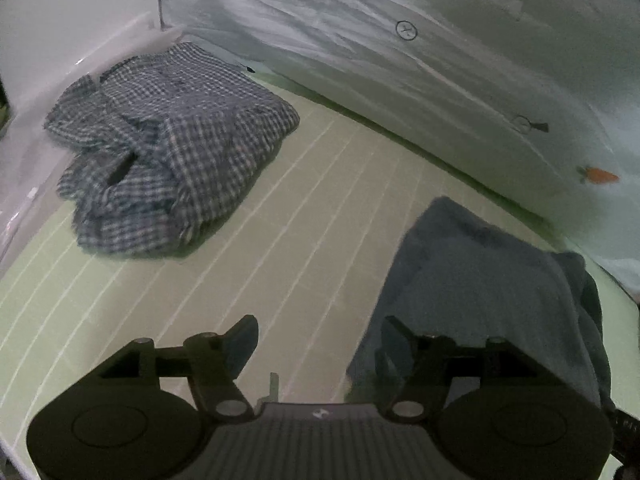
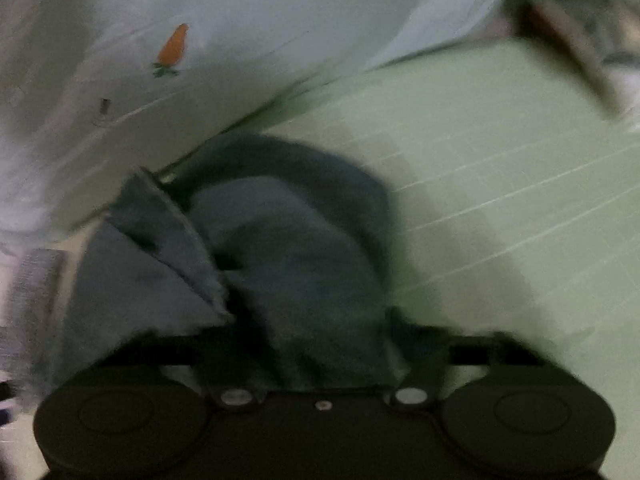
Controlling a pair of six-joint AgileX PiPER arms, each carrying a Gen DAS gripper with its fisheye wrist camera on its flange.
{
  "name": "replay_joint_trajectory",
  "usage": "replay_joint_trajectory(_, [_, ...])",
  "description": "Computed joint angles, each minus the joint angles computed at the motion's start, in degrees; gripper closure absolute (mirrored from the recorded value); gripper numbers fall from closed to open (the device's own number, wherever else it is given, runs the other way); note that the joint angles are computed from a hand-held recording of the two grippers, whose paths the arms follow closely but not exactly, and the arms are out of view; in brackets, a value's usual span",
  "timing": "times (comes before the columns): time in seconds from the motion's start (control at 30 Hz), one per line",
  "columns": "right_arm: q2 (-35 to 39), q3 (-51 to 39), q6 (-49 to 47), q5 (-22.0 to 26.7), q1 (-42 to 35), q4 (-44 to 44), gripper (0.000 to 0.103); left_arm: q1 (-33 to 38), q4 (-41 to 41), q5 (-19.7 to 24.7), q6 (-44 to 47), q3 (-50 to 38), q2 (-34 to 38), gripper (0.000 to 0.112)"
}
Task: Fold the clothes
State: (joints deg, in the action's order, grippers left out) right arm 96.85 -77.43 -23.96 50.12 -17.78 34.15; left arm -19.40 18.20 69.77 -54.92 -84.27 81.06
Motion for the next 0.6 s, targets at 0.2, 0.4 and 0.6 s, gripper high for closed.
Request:
replay_joint_trajectory(0.2, [1.7, -6.4, -5.8, -12.9, 5.3, -12.4, 0.090, 1.7, -0.6, -0.7, 6.6, -3.9, 3.8, 0.043])
replay_joint_trajectory(0.4, [4.1, -11.3, 16.6, -19.7, 8.6, -37.7, 0.053, 1.2, -2.1, -1.1, 3.6, 2.0, 0.9, 0.043])
replay_joint_trajectory(0.6, [-4.0, 2.6, 13.4, -19.8, 2.9, -16.8, 0.023, 0.3, -2.2, -0.5, 1.7, 4.3, -1.4, 0.043])
